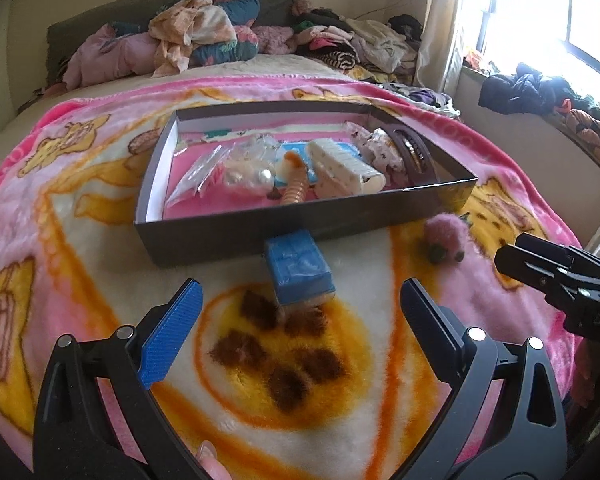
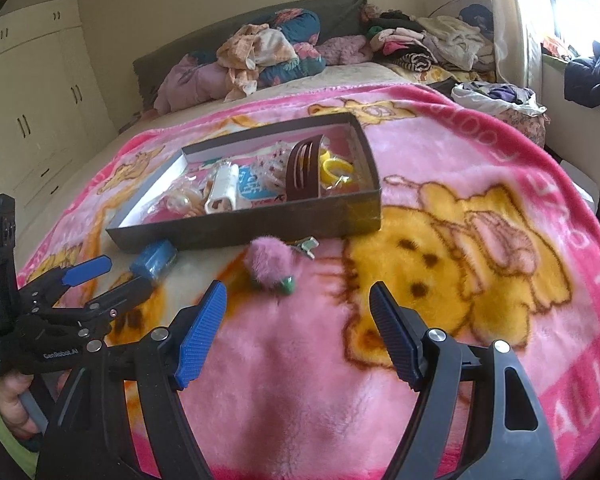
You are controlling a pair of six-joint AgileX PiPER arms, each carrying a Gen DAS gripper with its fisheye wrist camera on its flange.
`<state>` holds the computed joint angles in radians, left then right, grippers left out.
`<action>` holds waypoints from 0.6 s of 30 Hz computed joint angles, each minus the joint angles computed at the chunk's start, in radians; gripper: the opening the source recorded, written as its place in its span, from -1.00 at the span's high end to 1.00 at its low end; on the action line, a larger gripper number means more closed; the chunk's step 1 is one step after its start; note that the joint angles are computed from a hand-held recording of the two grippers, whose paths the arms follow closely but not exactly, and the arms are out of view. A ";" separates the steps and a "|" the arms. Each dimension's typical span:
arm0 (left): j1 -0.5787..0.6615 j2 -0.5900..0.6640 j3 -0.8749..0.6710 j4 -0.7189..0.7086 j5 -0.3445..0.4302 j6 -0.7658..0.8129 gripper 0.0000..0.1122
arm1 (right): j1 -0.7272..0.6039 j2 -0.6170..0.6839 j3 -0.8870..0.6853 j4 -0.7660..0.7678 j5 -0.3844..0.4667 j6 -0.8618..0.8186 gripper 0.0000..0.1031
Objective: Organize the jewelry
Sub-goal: 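Withdraw both tools toward the blue box and pink pompom hair tie, then grasp the small blue box with the left tool while the right tool grasps the pink pompom tie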
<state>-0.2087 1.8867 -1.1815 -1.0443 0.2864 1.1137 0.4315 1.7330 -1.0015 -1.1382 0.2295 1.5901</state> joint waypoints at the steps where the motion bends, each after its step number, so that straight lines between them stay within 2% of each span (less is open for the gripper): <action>1: 0.001 0.007 -0.005 0.002 -0.005 -0.012 -0.61 | -0.001 0.013 -0.010 0.011 -0.002 -0.016 -0.39; 7: 0.018 0.053 -0.066 0.041 0.023 -0.093 -0.56 | -0.018 0.087 -0.087 0.228 -0.035 -0.253 -0.39; 9: 0.024 0.074 -0.093 0.080 0.049 -0.147 -0.40 | -0.029 0.106 -0.108 0.321 -0.042 -0.348 -0.39; 16: 0.023 0.116 -0.152 0.143 0.095 -0.234 -0.09 | -0.063 0.170 -0.189 0.645 -0.042 -0.664 -0.38; 18: 0.020 0.123 -0.162 0.154 0.100 -0.246 0.18 | -0.067 0.184 -0.214 0.698 -0.035 -0.712 -0.34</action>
<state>-0.1887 2.0100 -1.3430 -0.8906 0.3863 0.8677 0.3641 1.9175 -1.2152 -0.4399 0.1944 0.8785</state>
